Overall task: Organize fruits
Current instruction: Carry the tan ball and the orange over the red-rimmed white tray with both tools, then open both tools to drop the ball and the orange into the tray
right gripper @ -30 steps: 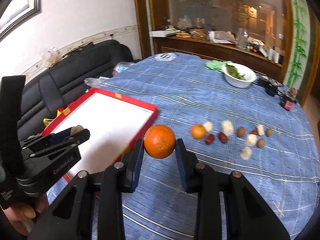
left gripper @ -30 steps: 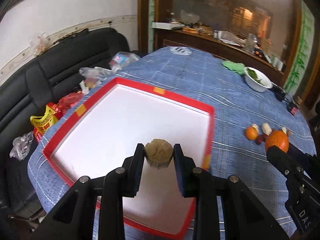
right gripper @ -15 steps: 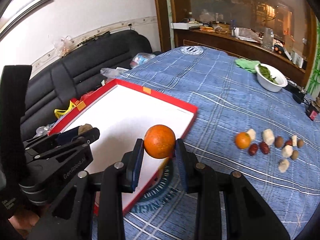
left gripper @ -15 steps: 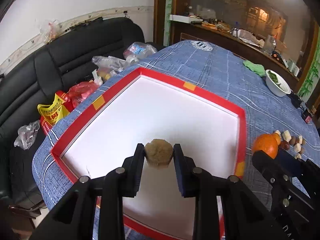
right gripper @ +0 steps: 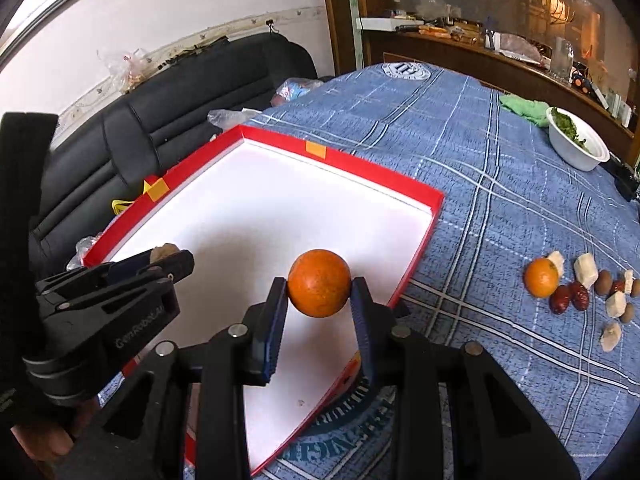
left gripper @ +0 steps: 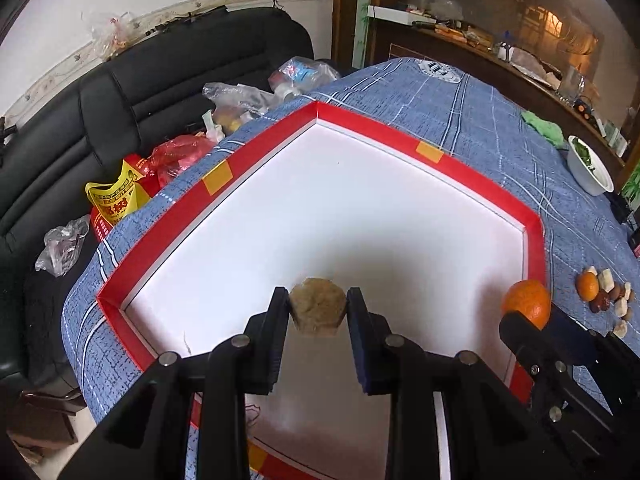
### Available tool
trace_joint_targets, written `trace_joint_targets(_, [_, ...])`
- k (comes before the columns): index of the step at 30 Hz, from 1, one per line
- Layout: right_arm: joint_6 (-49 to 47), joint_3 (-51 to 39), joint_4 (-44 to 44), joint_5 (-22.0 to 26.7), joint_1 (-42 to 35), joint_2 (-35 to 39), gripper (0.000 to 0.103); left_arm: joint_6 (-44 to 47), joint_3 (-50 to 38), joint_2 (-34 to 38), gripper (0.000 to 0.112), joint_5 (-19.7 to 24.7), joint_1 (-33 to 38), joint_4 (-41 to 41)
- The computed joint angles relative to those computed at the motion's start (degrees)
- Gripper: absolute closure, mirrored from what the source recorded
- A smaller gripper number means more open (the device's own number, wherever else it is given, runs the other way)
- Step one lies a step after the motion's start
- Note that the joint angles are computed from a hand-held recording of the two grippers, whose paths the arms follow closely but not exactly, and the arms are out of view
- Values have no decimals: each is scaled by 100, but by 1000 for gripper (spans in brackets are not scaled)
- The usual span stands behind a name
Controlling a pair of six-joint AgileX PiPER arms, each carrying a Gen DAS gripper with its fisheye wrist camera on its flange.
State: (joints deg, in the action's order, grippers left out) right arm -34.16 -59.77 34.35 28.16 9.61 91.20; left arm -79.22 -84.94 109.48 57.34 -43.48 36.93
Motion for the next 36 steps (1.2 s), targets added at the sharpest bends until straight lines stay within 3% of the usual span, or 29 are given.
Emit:
trace_joint_targets(6, [97,-122,-121,78,46,168,68,49,-123,97,83,196,70,-145])
trace_joint_targets(9, [82,-173,-121,159,57,257,67,-26,-113,85,72,287,115,-239])
trace_joint_targets(11, [42,-157,-60,174,42,258,57,-120,-66,20,46,314,108,-247])
trace_joint_targets(12, [0,-129,-13,157,25,237,44,-189,-74,11,41,368,77,-204])
trace_joint_targets(16, [-601,43,566,286,-233,10,36,-672,74,-133,37,466,-130,177])
trace_joint_targets(18, [-943,220,970,309,-456,-189,26,-889,68,-157,37,550,-265,330])
trace_joint_targets(24, [-2174,797,2002,737,-1697,-839,26,-1188,-221,-43,37,490,-819,888])
trace_joint_targets(32, [-3035,891,1986,1044,-4041,-627,27,47,-1733,1025,37,208,-1253,526])
trace_joint_targets(34, [-2979,691,1829,1057,-4351,-354,31,434,-2265,1349,37,262,-1327,366])
trace_joint_targets(36, [-2873,450,1595,1000,-4438,-67,43,875,-2939,1747,37,376,-1383,159])
